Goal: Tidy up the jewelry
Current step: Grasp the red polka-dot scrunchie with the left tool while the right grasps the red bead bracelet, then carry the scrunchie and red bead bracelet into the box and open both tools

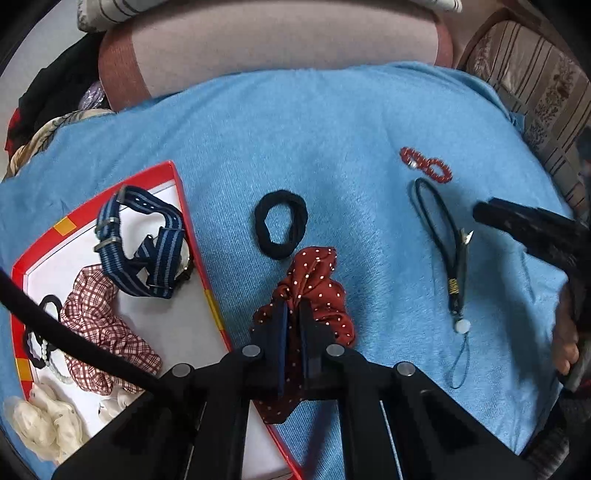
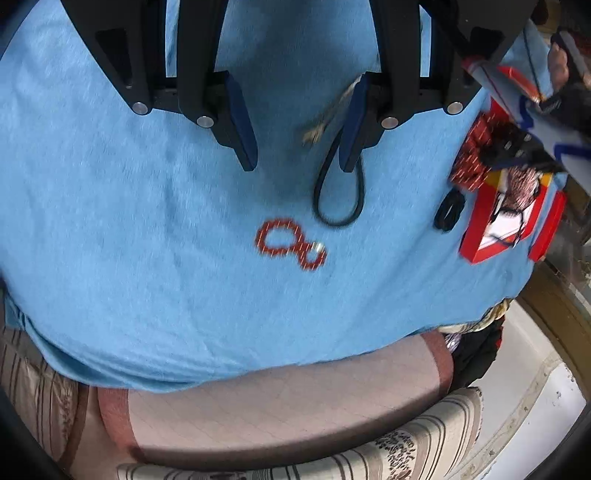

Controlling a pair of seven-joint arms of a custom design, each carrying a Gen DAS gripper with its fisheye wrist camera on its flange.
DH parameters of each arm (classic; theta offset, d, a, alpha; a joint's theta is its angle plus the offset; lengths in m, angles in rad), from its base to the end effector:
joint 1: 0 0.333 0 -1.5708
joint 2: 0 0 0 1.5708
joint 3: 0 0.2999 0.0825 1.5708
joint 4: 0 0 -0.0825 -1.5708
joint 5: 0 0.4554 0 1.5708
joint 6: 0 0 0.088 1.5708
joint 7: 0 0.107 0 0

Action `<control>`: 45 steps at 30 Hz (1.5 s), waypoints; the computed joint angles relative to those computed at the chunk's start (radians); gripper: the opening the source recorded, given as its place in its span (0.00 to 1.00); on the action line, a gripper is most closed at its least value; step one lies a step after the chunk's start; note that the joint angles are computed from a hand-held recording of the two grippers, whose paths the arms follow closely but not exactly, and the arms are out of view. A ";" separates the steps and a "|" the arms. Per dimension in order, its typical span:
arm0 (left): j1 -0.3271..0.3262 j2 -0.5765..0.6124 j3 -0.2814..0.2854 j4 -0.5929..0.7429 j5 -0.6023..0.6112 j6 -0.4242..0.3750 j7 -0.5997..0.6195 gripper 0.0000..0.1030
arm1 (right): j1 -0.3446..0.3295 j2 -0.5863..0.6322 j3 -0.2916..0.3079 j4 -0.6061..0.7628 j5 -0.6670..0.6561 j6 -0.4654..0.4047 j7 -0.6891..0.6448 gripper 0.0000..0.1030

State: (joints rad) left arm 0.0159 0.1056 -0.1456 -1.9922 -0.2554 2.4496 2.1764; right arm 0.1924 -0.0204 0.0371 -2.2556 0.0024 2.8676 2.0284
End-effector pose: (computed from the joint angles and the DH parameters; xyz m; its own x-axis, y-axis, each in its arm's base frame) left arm 0.6627 -0.0851 0.3954 -0.5358 -0.8443 0.0090 -0.7770 0.4888 -0.3967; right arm 0.6038 0.1409 0.3844 -0.1444 -0.9542 -0.2622 -0.8049 0.2674 -0.5298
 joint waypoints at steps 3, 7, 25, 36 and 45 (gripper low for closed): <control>0.013 -0.041 0.002 -0.023 -0.096 0.001 0.037 0.05 | -0.008 0.053 -0.012 0.074 -0.099 -0.033 0.071 0.48; 0.023 -0.109 0.028 -0.047 -0.226 -0.029 0.096 0.05 | 0.007 0.159 -0.040 0.211 -0.158 -0.110 0.089 0.48; 0.105 -0.156 0.151 -0.002 -0.295 0.011 0.052 0.05 | 0.053 0.097 -0.054 0.229 -0.170 -0.138 0.067 0.08; 0.149 -0.091 0.135 0.061 -0.260 0.026 0.010 0.05 | 0.102 0.070 0.062 0.276 0.335 -0.122 -0.363 0.08; 0.187 0.096 0.084 0.246 -0.145 0.018 -0.103 0.05 | 0.161 0.202 0.101 0.439 0.428 -0.181 -0.476 0.08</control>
